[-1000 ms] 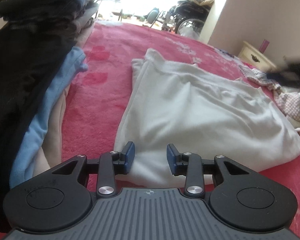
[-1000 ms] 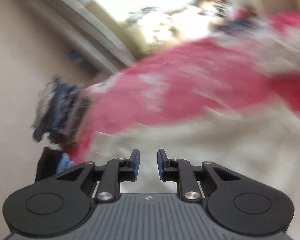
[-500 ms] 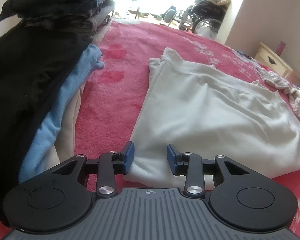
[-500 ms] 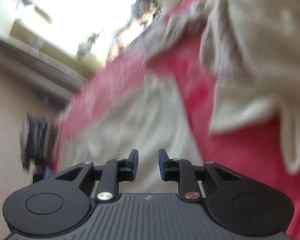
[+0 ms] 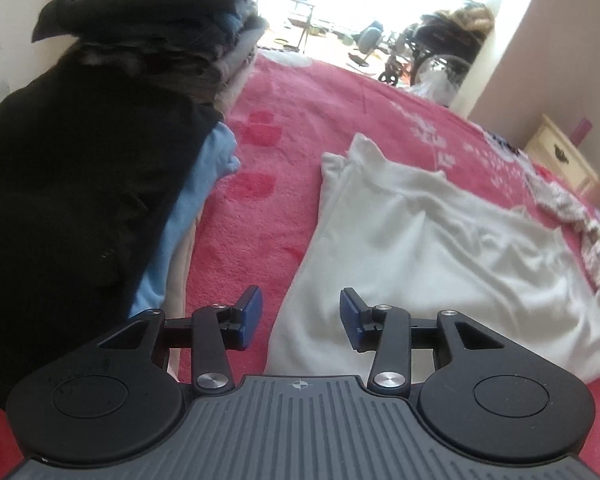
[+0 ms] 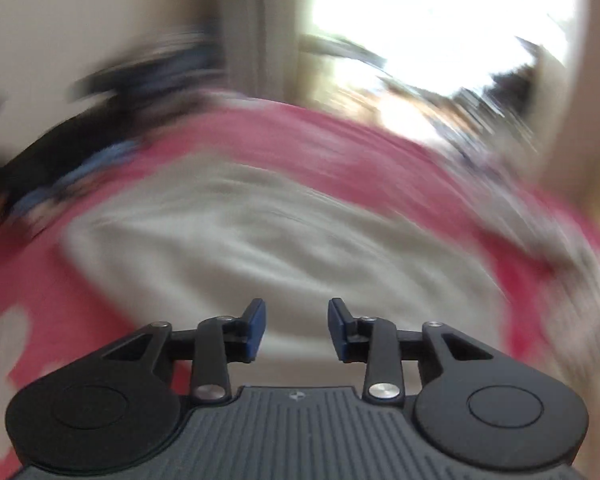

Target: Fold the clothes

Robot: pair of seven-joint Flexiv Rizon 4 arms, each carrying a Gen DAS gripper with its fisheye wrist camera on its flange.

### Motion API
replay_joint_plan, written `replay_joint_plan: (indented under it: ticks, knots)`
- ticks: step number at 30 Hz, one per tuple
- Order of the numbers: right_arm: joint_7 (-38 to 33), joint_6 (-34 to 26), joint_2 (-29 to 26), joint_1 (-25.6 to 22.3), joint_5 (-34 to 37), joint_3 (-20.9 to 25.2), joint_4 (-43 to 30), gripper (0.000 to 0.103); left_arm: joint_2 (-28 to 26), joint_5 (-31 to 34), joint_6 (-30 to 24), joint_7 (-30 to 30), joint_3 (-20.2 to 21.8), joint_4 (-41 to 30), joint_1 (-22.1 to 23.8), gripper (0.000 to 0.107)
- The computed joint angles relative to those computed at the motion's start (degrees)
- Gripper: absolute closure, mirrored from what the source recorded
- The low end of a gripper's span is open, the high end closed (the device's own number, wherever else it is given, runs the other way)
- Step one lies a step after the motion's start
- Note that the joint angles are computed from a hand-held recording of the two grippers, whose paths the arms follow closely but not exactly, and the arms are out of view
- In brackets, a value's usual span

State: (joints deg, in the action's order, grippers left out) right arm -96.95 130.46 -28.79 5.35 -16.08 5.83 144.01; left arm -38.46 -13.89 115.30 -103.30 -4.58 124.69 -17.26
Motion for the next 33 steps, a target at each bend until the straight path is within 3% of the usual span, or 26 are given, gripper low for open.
replay_joint_plan:
  ticks: [3,7,9,13,16,20,23,28,33]
  knots:
    - [-9.5,3.0,-3.1,9.2,0.7,0.7,-1.3,0.053,1.5,0.2,-2.4,-1.3,-1.7,0.3,1.8,0.064]
    - [-23.6,6.5,-9.3,22.1,5.9,-0.9,-4.6,0.049,2.5,2.5,-4.1,-3.6,-5.1,0.4,6.0,0.064]
    - [-30.1,9.2,-14.2,29.4,12.0,-2.9,-8.4,0.048,2.7,3.5,-5.0,-4.2,-6.0,0.0,7.2,0.064]
    - [-30.0,3.2,-19.2,36.0,19.5,-4.8,-16.5,0.048,2.1,5.9,-6.2,-5.5,-9.3,-0.8,10.9,0.064]
    - [-30.0,5.0,-22.6,37.3,20.8,-5.5,-20.4,0.049,0.9,8.1,-6.3,-6.7,-12.9,-1.3,14.8,0.064]
    - [-25.3,2.4,-22.3,36.5,22.7,-5.1,-23.2,0.092,-0.5,9.5,-7.0,-8.0,-15.1,-2.6,17.6,0.063]
    - [-23.0,4.5,-22.4,34.8,21.8,-4.4,-23.1,0.094,-1.6,9.1,-8.6,-9.0,-16.1,-4.2,18.8,0.061]
    - [-22.5,11.0,-22.0,32.4,19.5,-3.3,-20.5,0.094,-5.8,8.7,-14.3,-7.7,-22.2,-8.5,24.0,0.057]
    - [-22.8,13.7,-21.9,30.6,17.1,-2.7,-19.2,0.094,-11.1,6.5,-17.2,-5.5,-25.9,-14.1,26.1,0.057]
